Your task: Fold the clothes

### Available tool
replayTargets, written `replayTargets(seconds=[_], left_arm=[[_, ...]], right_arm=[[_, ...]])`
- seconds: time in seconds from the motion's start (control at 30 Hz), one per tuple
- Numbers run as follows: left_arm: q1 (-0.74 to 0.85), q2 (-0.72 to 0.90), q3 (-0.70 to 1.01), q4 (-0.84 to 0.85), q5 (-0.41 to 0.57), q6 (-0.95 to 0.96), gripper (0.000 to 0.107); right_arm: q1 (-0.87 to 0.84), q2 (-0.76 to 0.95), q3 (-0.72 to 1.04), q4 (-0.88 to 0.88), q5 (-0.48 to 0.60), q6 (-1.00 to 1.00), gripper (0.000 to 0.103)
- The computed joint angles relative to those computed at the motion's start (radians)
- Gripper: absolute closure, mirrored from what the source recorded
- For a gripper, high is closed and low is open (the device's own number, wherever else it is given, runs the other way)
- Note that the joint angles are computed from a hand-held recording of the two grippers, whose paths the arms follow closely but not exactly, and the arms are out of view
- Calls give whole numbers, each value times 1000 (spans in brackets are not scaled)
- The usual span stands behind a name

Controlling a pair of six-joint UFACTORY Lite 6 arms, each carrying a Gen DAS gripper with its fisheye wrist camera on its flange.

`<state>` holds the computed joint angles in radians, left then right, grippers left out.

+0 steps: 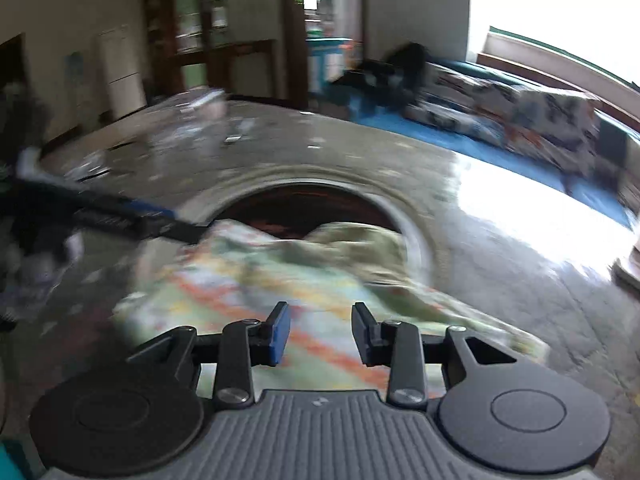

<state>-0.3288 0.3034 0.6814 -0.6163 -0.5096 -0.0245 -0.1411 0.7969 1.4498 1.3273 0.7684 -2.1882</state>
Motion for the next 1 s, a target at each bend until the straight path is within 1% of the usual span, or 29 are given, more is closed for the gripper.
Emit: replayTargets(seconds=[0.03,0.13,0.23,0.33,0.5,0.53,0.6,0.67,0.73,0.87,1.0], left_arm=[[-2,-28,-33,-21,-7,-3,47],[-5,-96,-117,-59,-18,-43,46],[-11,-139,-176,-52,-21,-110,45],[-4,-161,-213,22,-24,-222,45],[28,-190,-249,187,-15,-436,45],[33,-186,-250,219,-15,-477,45],[44,-179,-252,282,-17,-560,45],[54,-165,-254,330,-31,-640,44],[63,-155,-259,375,-50,-722,44],[88,-141,-262,485,-86,-890,43],[92,-125,-245,558,-126,-998,42]], right_arm=[[9,-36,-56,2,9,-38,66],[50,-135,-217,16,17,-160,66],[117,-211,-368,84,-13,-341,65],[187,-231,-449,168,-59,-465,65],[264,-215,-495,344,-123,-655,65],[271,-211,-492,347,-132,-649,65],[269,-207,-486,331,-130,-619,70],[243,-202,-454,246,-98,-504,79],[213,-194,-418,173,-54,-388,83],[163,-191,-371,99,22,-255,85],[131,-194,-355,77,65,-219,86]])
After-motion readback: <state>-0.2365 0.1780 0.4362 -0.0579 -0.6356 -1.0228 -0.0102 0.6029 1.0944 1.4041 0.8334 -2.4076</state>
